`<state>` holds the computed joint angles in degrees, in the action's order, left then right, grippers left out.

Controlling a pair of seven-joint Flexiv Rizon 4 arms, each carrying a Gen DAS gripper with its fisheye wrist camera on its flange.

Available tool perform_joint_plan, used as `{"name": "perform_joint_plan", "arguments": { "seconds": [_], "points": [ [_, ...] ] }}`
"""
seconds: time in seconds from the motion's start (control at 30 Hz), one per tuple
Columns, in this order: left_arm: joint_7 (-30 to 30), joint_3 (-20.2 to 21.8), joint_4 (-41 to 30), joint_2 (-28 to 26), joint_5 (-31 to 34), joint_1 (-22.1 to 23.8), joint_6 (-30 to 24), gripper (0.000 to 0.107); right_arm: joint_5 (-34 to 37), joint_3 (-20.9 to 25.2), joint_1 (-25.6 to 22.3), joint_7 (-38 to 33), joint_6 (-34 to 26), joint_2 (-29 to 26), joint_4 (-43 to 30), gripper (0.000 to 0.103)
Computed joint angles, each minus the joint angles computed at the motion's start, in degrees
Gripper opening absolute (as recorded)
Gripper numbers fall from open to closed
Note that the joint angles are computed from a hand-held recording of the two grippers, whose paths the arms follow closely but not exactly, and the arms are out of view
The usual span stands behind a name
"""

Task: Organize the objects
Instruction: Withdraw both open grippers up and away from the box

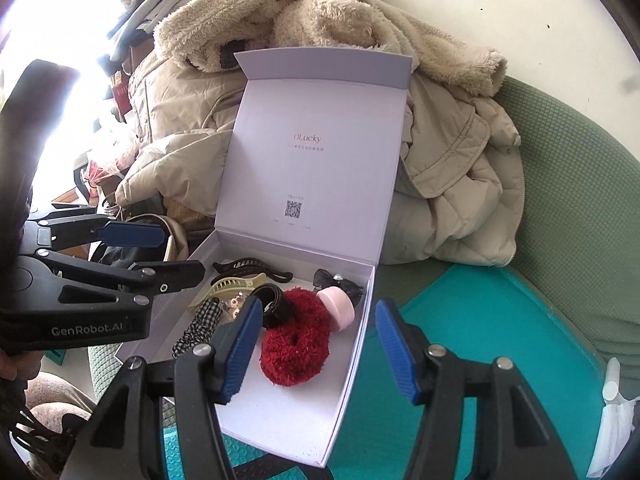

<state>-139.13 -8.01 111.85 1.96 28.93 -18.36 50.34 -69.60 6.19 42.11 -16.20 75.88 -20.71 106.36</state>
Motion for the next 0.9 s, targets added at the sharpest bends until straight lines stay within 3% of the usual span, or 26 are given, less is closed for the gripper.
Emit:
{"name": "perform_joint_plan", "arguments": {
  "seconds": [0.9],
  "points": [
    [-8.24, -9.78, 3.63, 16.08, 2.26, 0.25, -11.64, 0.062, -5.82, 8.07, -3.5, 7.54, -6.61, 13.07, 8.31, 0.065]
  ]
}}
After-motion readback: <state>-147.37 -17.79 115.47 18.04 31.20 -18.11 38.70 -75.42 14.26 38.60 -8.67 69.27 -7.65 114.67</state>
